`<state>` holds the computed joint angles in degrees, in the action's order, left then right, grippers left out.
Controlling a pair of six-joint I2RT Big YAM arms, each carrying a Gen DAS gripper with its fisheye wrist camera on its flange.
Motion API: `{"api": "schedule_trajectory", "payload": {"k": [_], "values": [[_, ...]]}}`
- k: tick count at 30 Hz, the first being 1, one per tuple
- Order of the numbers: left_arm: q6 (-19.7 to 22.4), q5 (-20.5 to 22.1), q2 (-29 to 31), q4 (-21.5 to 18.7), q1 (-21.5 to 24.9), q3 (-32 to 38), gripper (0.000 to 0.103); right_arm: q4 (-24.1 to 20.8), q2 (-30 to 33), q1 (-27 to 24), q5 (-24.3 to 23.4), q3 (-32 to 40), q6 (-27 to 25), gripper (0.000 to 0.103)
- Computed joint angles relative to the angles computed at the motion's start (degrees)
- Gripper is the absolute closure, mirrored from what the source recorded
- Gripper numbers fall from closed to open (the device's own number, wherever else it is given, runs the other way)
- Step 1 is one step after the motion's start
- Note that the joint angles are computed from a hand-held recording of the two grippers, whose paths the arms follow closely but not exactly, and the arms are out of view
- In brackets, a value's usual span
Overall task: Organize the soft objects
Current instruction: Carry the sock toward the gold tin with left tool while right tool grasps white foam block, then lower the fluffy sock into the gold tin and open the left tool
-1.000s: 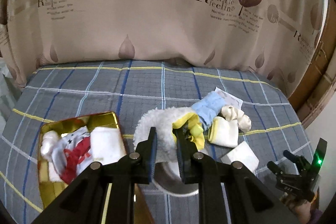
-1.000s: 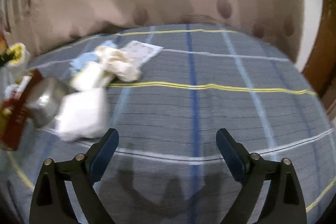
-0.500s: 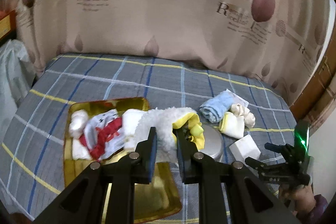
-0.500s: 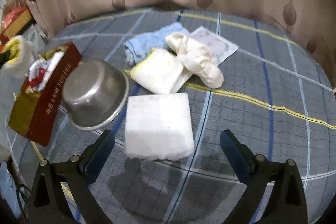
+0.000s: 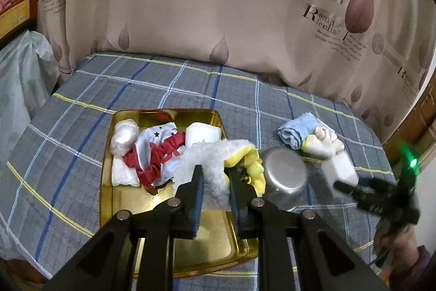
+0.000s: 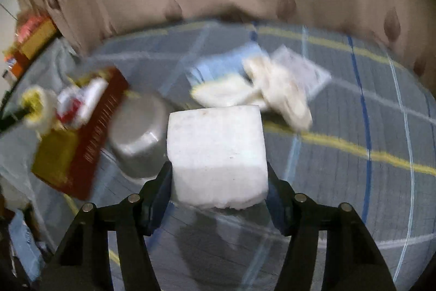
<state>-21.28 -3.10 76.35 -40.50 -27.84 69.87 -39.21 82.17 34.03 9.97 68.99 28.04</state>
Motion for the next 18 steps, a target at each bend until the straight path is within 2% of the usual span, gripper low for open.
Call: {"api": "schedule_trajectory", "payload": {"k": [3,8,12,18], "values": [[-0.29,-0.33,-0.34,0.31,0.14,-0.36,0.085,0.1,2.15,-0.14,-1.23,4.71,-0.74,0.044],[-0.97,0.76,-1.42,0.29,1.0,-1.32,0.085,-1.1,9.3,0.08,-1.81,14.43,-1.07,0.043],[-0.97,1.32,-2.55,0.41,2.11,-2.54,0.085,-1.71,12.9,0.25,-2.9,19.12,-1.11,0.043],[-1.75,2.54,-3.47,0.47,4.38,-4.64,0.085,-1.75,14.97,2.9,-1.76,22.27,-1.63,0.043]]}}
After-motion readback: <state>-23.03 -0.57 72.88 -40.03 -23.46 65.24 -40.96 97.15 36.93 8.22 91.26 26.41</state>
